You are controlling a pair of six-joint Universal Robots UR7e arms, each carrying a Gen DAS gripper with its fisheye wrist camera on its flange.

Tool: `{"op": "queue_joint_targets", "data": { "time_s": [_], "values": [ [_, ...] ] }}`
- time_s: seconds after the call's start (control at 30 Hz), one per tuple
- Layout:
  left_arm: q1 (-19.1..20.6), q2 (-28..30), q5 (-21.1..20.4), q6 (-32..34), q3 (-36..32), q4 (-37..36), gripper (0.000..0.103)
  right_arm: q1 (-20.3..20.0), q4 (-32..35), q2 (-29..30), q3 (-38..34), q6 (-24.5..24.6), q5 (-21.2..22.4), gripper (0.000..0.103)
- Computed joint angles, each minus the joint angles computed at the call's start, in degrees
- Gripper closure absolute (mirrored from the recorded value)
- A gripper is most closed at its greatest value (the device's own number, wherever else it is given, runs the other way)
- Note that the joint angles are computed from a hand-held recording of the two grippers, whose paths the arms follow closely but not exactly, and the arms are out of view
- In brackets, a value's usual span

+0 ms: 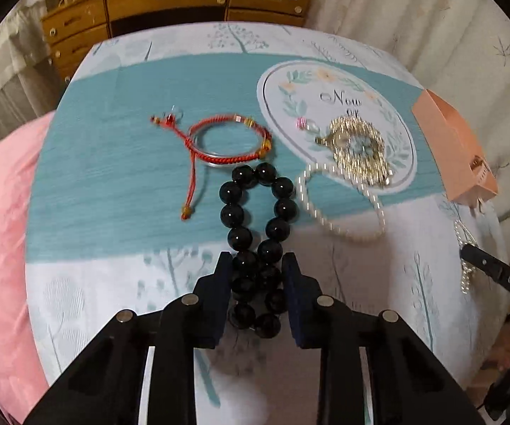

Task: Organize jewelry
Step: 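Carry the pearl necklace to the pink tray with the right gripper while the left lifts the bracelet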

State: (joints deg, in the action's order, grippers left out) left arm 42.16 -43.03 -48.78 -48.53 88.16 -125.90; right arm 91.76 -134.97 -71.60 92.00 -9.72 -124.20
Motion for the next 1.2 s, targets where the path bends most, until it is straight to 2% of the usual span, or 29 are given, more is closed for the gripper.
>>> {"op": "queue_joint_targets", "data": {
  "time_s": [0.03, 0.07, 0.1, 0.27, 0.33, 0.43, 0.73, 0.97, 1.2],
  "values": [
    [-0.3, -0.49, -0.19, -0.33, 0.58, 0.14, 0.079, -0.13, 2.58, -0.43, -0.41, 2.34, 0.89, 0.094],
    [-0.72, -1.15, -0.07, -0.58, 1.35, 0.05, 0.089, -0.23, 4.31, -0.81, -0.51, 3.99, 1.59, 0.094],
    [-1.21, -2.02, -0.1, -0.8, 2.3, -0.44, 0.09, -0.32, 6.12, -1.22, -0.6, 5.58, 2.36, 0.094],
    [-0.82, -4.38, -5.75, -6.18, 4.2, 2.02, 0.091, -0.61, 11.88, -2.84, -0.22, 10.78, 5.25, 0.094],
    [-0.83, -5.05, -6.53, -7.46, 4.86, 2.9, 0.091, -0.66, 13.41, -3.04, -0.47, 12.52, 6.38, 0.094],
    [-0.78, -5.94, -6.88, -8.53, 5.81, 2.4, 0.09, -0.15, 13.75, -2.8, -0.99, 12.49, 6.59, 0.094],
    [-1.85, -7.75, -6.28, -10.73, 6.65, -0.49, 0.09, 3.2, 13.56, -2.28, -4.09, 5.93, 8.07, 0.094],
    [-4.92, -8.07, -4.81, -11.11, 5.08, -1.99, 0.09, 5.16, 14.34, -1.44, -8.0, -0.7, 11.08, 0.094],
    [-7.95, -5.89, -1.43, -13.02, -1.19, 2.97, 0.09, 6.22, 17.37, 0.51, -13.87, -9.19, 15.27, 0.094]
  ]
}}
